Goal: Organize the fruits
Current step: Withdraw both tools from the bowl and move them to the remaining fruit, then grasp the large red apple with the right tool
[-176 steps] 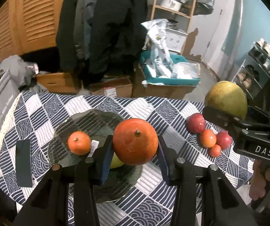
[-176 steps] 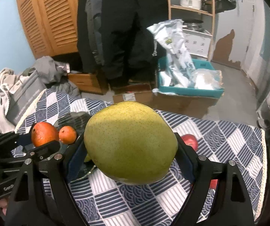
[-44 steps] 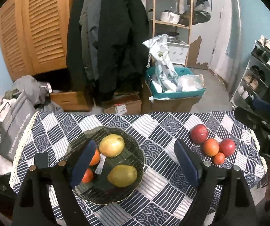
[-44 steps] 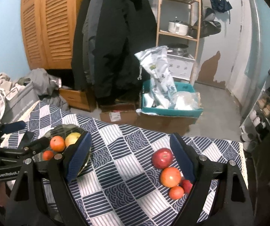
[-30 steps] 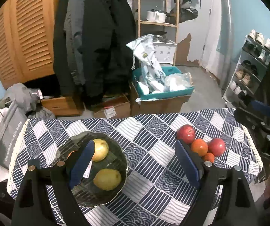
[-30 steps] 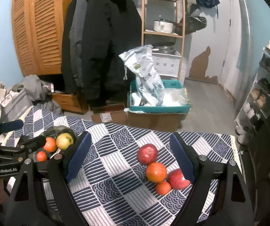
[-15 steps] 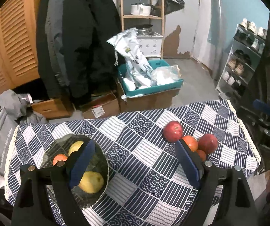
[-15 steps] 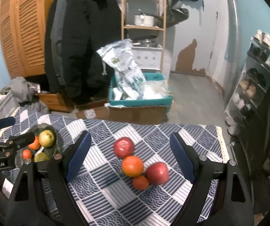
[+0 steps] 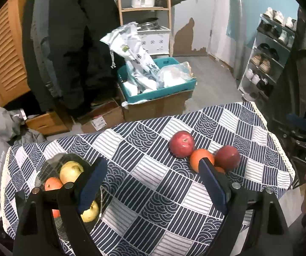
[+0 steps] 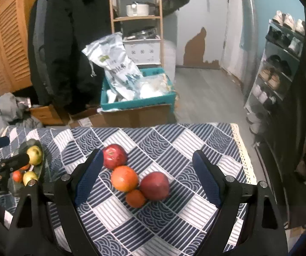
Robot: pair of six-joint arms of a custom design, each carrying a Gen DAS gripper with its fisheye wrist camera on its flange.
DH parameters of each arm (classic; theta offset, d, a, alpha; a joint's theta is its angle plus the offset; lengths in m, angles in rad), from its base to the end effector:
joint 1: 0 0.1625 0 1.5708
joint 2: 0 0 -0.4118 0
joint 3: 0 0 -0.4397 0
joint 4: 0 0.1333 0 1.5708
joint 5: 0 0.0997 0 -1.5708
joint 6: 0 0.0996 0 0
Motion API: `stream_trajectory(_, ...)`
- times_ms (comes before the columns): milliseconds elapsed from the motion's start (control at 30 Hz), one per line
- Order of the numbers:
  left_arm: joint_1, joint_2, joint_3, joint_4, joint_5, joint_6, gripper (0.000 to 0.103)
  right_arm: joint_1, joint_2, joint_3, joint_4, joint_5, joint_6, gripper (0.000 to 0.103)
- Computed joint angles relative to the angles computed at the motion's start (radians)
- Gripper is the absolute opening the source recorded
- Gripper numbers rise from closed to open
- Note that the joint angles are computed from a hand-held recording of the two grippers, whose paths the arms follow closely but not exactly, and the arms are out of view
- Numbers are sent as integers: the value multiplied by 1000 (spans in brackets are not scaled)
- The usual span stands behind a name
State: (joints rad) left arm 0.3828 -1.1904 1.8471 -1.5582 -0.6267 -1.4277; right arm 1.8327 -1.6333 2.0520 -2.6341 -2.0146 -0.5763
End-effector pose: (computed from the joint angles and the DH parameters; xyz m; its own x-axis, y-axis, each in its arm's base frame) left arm -0.4239 -0.4013 0.1688 -0.6848 -0.1856 -0.7047 0.3483 0.7660 -0.5402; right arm 0.2194 -0.4689 0.3827 -0.6747 -0.4078 0.6152 -0.6853 0.6558 -0.3168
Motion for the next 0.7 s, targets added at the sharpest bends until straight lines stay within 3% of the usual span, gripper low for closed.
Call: stream_trajectory(700,110,91,30,-248,-76,176,88,-102,107,-20,88,-72,16,86)
